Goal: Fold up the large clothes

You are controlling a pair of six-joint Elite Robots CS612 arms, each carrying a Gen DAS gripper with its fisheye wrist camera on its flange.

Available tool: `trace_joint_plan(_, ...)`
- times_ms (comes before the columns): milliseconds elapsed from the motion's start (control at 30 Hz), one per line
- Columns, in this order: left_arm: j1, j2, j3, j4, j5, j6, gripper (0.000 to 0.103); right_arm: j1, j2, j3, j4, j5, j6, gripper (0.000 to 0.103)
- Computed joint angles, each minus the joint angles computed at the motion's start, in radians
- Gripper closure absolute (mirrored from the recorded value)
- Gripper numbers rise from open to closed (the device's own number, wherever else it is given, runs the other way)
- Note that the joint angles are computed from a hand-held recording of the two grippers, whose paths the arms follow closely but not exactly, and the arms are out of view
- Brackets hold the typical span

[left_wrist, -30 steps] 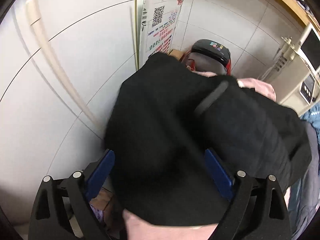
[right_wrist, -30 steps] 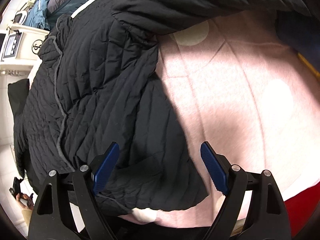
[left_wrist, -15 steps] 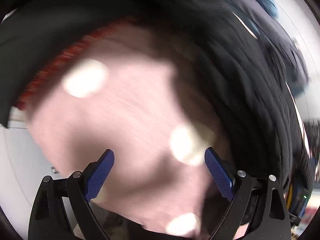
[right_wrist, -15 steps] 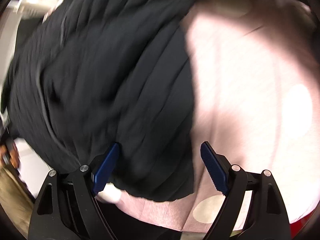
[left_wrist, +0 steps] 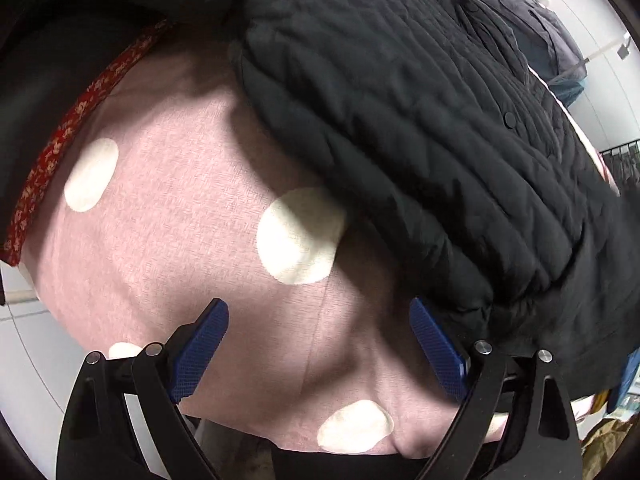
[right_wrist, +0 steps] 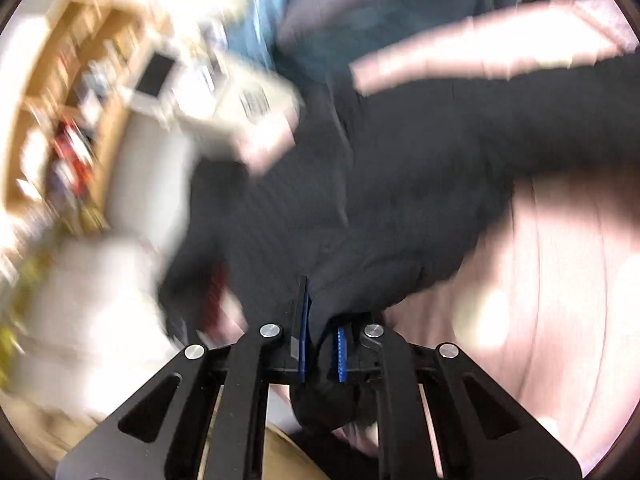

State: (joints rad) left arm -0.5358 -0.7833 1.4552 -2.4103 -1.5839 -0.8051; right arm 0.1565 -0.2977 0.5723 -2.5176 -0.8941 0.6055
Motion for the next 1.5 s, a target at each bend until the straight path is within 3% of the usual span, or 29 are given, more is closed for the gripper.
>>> trace_joint_plan(33,0.007,0.005,-0.002,-0.012,-0.007,0.013,0.013,-0.014,0.01,-0.018,-0.079,-0.018,0.082,0.092)
trace_joint_plan(100,0.008,0.011,-0.009,-0.031,-0.025,0.029,0.012,-0.031,0.026,-0.043,-0.145,-0.064,0.164,0.092)
trace_joint_plan(167,0.005,0.02,-0.022,-0.032,-0.04,0.046,0.008,-0.044,0.054,-0.098,-0.1,-0.126,0.191,0.092)
trace_joint_plan(300,-0.001,0.056,-0.062,-0.058,-0.092,0.047,0.007,-0.047,0.127,-0.215,0.081,-0.158,0.219,0.092)
trace_joint_plan(400,-0.009,0.082,-0.094,-0.068,-0.091,0.025,0.007,-0.042,0.121,-0.175,0.122,-0.18,0.23,0.092)
trace_joint_plan(467,-0.014,0.112,-0.131,-0.06,-0.079,-0.008,0.007,-0.044,0.115,-0.135,0.087,-0.176,0.297,0.092)
trace_joint_plan(533,-0.009,0.137,-0.164,-0.056,-0.102,-0.052,0.009,-0.047,0.157,-0.217,0.118,-0.19,0.3,0.092)
trace_joint_plan(567,-0.004,0.15,-0.185,-0.063,-0.122,-0.071,0.02,-0.047,0.157,-0.222,0.147,-0.192,0.29,0.091)
trace_joint_plan(600,-0.001,0.159,-0.199,-0.074,-0.143,-0.071,0.044,-0.046,0.157,-0.23,0.171,-0.196,0.268,0.091)
trace_joint_plan(667,0.003,0.185,-0.268,-0.029,-0.179,-0.023,0.062,-0.04,0.144,-0.232,0.23,-0.22,0.176,0.091)
trace_joint_plan(767,-0.002,0.193,-0.337,0.041,-0.136,0.072,0.09,-0.037,0.093,-0.16,0.253,-0.25,0.092,0.091)
trace_joint_plan(867,0.014,0.151,-0.305,-0.078,-0.145,0.046,0.095,-0.041,0.058,-0.106,0.251,-0.232,0.066,0.091)
trace_joint_plan(933,0.02,0.099,-0.268,-0.118,-0.1,0.055,0.096,-0.045,0.025,-0.059,0.262,-0.206,0.027,0.091)
trace_joint_plan(1067,0.028,-0.018,-0.16,-0.146,-0.013,0.05,0.097,-0.049,-0.041,0.012,0.405,-0.126,-0.112,0.091)
trace_joint_plan(1133,0.031,-0.063,-0.115,-0.134,0.028,0.037,0.097,-0.052,-0.067,0.031,0.54,-0.061,-0.251,0.089)
trace_joint_plan(1200,0.034,-0.087,-0.085,-0.096,0.057,0.035,0.091,-0.044,-0.067,0.001,0.748,-0.071,-0.407,0.069)
trace_joint_plan(1233,0.03,-0.098,-0.066,-0.042,0.122,0.019,0.09,-0.037,-0.052,-0.044,0.836,-0.138,-0.446,0.04)
trace_joint_plan(1267,0.029,-0.102,-0.06,0.019,0.17,-0.002,0.07,-0.024,-0.033,-0.083,0.928,-0.243,-0.483,0.012)
trace_joint_plan(1300,0.032,-0.103,-0.049,0.064,0.179,-0.025,0.033,-0.01,-0.013,-0.128,0.98,-0.348,-0.482,0.011)
trace_joint_plan(1333,0.035,-0.104,-0.034,0.067,0.157,-0.043,0.019,0.0,-0.008,-0.134,1.004,-0.436,-0.486,0.011)
trace_joint_plan(1400,0.042,-0.108,0.025,0.009,0.127,-0.117,0.012,0.004,-0.026,-0.079,0.966,-0.488,-0.449,0.011)
trace_joint_plan(1500,0.051,-0.08,0.06,-0.023,0.003,-0.139,0.012,-0.014,-0.068,0.055,0.8,-0.391,-0.307,0.011)
